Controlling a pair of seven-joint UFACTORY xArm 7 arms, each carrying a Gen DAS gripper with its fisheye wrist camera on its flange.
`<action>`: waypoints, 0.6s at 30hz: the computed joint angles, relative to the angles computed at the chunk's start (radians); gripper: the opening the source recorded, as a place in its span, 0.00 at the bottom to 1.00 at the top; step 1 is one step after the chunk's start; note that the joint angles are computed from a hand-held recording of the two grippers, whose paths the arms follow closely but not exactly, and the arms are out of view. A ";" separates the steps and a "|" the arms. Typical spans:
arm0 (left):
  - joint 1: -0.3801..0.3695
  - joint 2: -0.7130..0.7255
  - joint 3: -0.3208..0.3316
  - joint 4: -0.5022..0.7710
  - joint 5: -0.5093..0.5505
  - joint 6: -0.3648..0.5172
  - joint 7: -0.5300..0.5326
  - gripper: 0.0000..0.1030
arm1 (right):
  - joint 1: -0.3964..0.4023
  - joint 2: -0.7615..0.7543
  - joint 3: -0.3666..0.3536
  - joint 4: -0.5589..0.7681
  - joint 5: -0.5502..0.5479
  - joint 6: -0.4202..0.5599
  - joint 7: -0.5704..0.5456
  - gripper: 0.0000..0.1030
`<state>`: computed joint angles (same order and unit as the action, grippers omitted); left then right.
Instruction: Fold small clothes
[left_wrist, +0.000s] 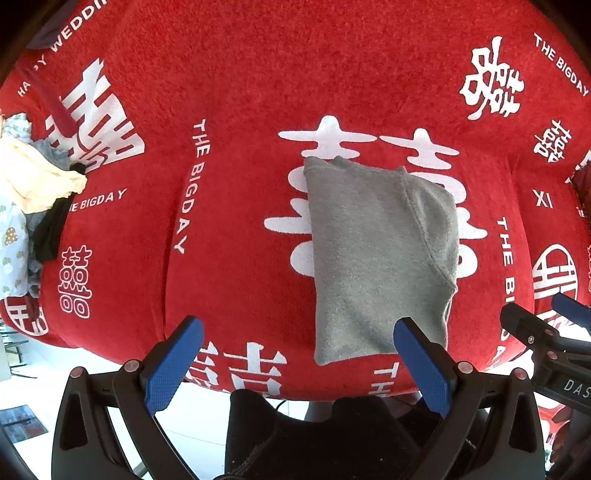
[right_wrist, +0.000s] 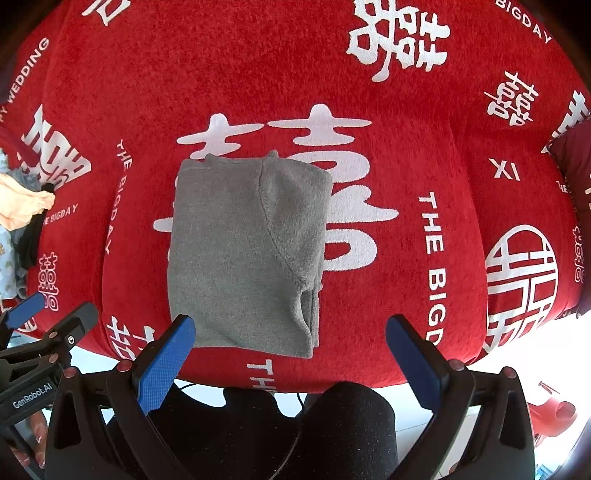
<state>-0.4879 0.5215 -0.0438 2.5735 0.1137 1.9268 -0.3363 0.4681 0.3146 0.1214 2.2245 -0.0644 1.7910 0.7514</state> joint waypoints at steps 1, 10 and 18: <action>0.000 -0.003 0.000 -0.005 0.000 -0.003 0.000 1.00 | 0.001 0.003 0.000 0.005 -0.002 0.003 -0.001 1.00; 0.000 0.013 -0.006 0.030 -0.010 0.017 0.008 1.00 | 0.009 0.015 -0.004 0.029 -0.008 0.015 -0.006 1.00; -0.007 0.021 0.004 0.044 -0.014 0.030 0.008 1.00 | 0.015 0.028 -0.007 0.054 -0.013 0.030 -0.016 1.00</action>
